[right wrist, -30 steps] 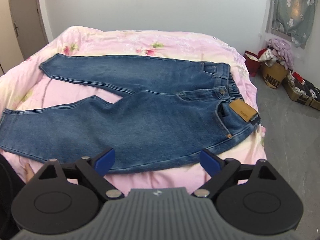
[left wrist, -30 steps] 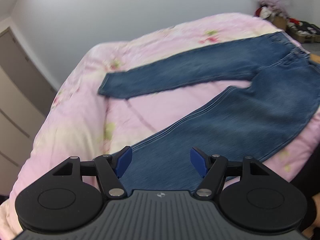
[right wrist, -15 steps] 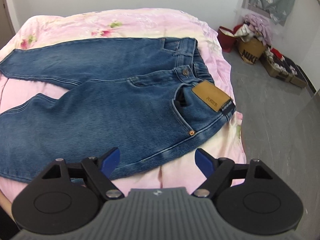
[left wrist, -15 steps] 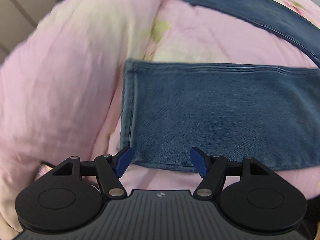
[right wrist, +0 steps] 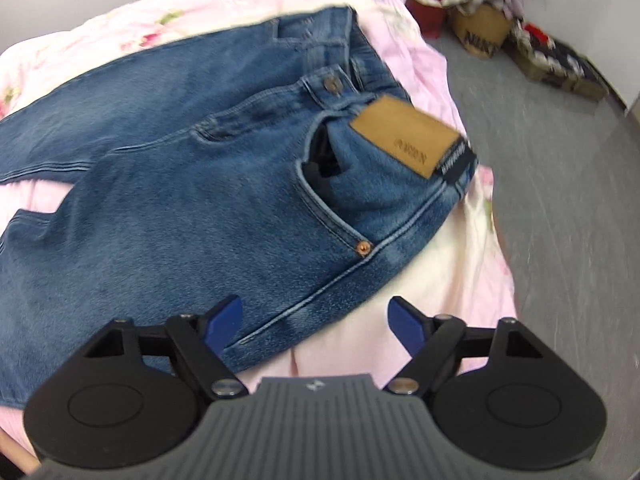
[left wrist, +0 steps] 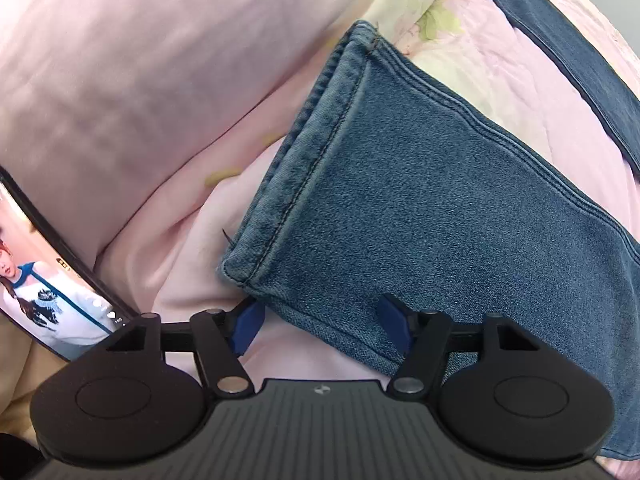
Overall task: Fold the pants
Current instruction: 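Move the left gripper to the hem of the lower jeans leg and grasp it, then lift the grasped hem with the left gripper and carry it toward the other leg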
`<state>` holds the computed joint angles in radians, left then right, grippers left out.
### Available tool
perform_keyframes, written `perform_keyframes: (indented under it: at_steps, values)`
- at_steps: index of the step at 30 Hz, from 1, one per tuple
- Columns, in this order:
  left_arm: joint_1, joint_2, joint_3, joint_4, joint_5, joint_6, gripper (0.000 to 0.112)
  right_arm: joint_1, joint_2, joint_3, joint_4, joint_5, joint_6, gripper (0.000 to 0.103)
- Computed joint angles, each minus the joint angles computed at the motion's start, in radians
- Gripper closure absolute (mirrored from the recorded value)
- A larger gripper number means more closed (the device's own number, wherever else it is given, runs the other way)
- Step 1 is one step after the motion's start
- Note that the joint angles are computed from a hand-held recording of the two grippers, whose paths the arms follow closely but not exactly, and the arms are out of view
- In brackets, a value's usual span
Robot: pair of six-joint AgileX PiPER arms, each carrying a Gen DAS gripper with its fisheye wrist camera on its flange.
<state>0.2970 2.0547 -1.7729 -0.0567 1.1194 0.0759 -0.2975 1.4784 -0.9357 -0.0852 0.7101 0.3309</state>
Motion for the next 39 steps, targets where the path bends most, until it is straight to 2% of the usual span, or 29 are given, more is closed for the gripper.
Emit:
perform_keyframes:
  at_steps: [2, 5, 7, 9, 15, 19, 23, 25, 28, 31, 32, 36, 38, 39]
  values:
    - [-0.019, -0.041, 0.055, 0.034, -0.046, 0.03, 0.048, -0.008, 0.011, -0.007, 0.013, -0.002, -0.013, 0.028]
    - [-0.04, -0.077, 0.096, 0.069, -0.069, 0.056, 0.068, -0.004, 0.013, -0.01, 0.014, -0.009, -0.047, 0.028]
    - [-0.058, -0.084, 0.098, 0.107, -0.075, 0.022, 0.096, -0.01, 0.023, -0.016, 0.025, -0.007, -0.072, 0.028]
    - [-0.057, -0.093, 0.09, 0.097, -0.076, 0.021, 0.103, -0.014, 0.036, -0.025, 0.024, 0.004, -0.077, 0.028]
    - [-0.146, -0.233, 0.223, 0.207, -0.191, 0.154, 0.104, -0.023, 0.019, -0.032, 0.024, 0.029, -0.138, 0.028]
    - [-0.216, -0.25, 0.185, 0.24, -0.215, 0.208, 0.105, -0.015, -0.002, -0.044, -0.008, 0.05, -0.145, 0.028]
    - [-0.247, -0.144, -0.05, 0.162, -0.167, 0.194, 0.105, -0.01, -0.009, -0.063, -0.018, 0.065, -0.163, 0.028]
    - [-0.273, -0.104, -0.138, 0.168, -0.156, 0.18, 0.105, -0.004, -0.009, -0.069, -0.019, 0.06, -0.178, 0.028]
    - [-0.33, 0.016, -0.303, 0.215, -0.108, 0.154, 0.105, 0.003, -0.001, -0.071, -0.009, 0.041, -0.212, 0.028]
    - [-0.375, 0.142, -0.368, 0.281, -0.161, 0.142, 0.105, 0.015, 0.018, -0.08, -0.012, 0.033, -0.229, 0.028]
    - [-0.384, 0.182, -0.398, 0.288, -0.154, 0.141, 0.106, 0.017, 0.025, -0.085, -0.011, 0.033, -0.235, 0.028]
    - [-0.391, 0.388, -0.607, 0.275, -0.084, 0.179, 0.105, 0.024, 0.048, -0.103, -0.023, 0.03, -0.247, 0.028]
    - [-0.381, 0.429, -0.654, 0.247, -0.044, 0.2, 0.102, 0.026, 0.059, -0.105, -0.032, 0.026, -0.253, 0.028]
    - [-0.377, 0.441, -0.671, 0.239, -0.031, 0.216, 0.094, 0.024, 0.065, -0.11, -0.033, 0.028, -0.258, 0.028]
